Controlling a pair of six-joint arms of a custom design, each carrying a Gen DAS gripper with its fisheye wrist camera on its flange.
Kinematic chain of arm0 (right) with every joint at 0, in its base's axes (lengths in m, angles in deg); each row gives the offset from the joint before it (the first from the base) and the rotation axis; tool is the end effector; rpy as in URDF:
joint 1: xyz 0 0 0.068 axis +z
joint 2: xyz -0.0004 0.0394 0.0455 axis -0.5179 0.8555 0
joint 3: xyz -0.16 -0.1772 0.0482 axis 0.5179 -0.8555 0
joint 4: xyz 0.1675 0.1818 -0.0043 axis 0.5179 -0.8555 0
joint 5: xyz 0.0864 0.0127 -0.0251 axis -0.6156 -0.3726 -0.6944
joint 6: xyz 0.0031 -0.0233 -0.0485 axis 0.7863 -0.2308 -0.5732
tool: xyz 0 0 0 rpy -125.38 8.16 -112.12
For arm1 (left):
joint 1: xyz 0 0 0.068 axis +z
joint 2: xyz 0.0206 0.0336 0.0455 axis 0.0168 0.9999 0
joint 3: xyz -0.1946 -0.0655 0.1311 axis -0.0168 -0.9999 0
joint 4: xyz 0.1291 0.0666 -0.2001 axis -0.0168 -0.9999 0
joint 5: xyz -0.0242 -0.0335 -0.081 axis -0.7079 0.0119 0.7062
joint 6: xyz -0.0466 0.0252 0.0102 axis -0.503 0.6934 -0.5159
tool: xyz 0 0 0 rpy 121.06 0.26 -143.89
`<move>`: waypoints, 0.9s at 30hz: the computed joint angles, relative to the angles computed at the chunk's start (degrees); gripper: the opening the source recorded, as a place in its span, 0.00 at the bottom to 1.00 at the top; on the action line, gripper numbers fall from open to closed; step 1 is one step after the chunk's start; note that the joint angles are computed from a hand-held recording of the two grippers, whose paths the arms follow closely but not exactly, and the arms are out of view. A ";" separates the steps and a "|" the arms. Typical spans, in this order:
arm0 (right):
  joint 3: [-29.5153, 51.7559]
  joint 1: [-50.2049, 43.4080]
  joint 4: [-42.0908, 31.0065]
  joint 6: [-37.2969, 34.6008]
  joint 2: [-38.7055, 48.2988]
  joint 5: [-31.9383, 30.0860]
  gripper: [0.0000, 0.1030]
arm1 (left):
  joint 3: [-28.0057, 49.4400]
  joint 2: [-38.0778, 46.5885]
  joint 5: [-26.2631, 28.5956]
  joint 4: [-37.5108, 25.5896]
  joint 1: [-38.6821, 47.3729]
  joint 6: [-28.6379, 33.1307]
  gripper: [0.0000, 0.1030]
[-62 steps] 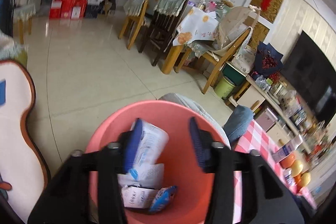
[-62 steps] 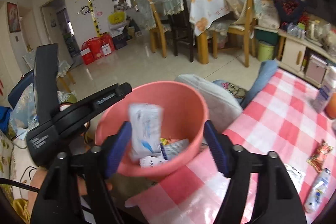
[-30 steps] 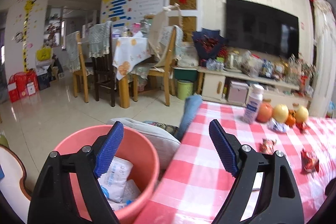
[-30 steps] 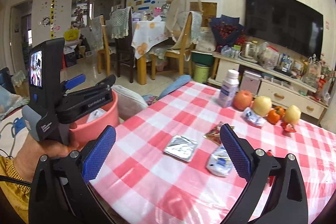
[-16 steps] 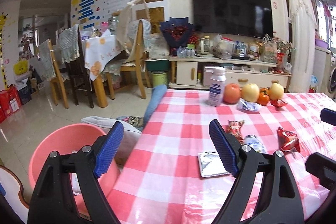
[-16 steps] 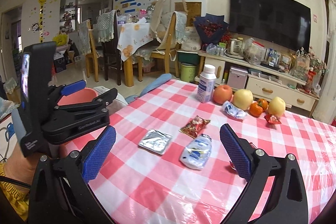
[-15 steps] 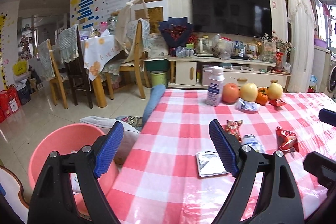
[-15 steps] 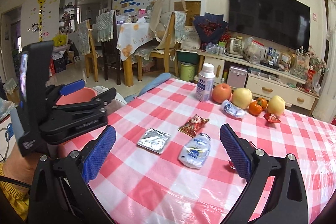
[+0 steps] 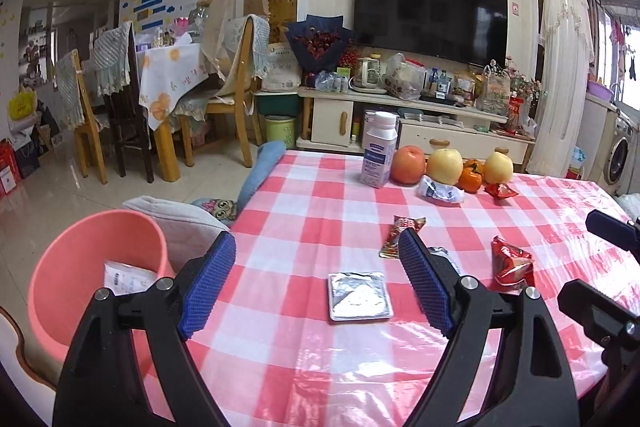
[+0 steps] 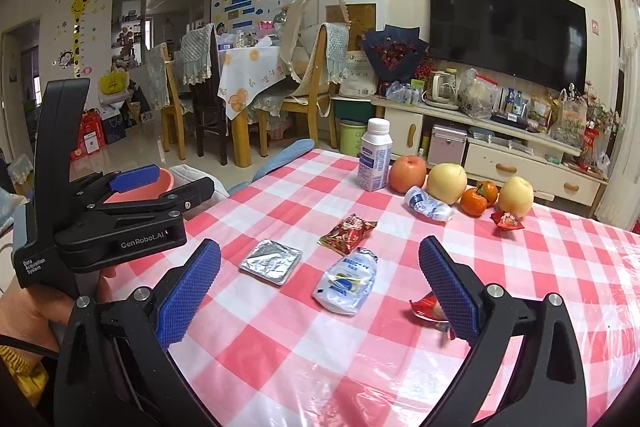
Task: Collect trash
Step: 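Move both tools back over the table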
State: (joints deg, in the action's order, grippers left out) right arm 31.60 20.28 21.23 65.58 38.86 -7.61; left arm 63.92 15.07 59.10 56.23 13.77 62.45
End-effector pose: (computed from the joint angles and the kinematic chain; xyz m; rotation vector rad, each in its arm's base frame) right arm 0.1359 0.1426 0.2046 -0.3075 2.0331 0.1962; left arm 0.1934 0.0340 0.2011 0.0551 2.0702 -0.0820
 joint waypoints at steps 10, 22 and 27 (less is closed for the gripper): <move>-3.58 -8.57 -1.74 -1.73 -7.56 -6.15 0.95 | 0.90 0.68 -4.02 -1.94 -4.63 -1.94 0.82; -8.25 -21.41 -1.36 -3.90 -14.04 -16.41 0.95 | 0.56 1.72 -9.80 -1.75 -13.40 -3.25 0.82; -8.15 -27.99 -2.45 -3.21 -13.67 -21.93 0.95 | 0.16 2.64 -11.36 -1.35 -16.95 -3.90 0.82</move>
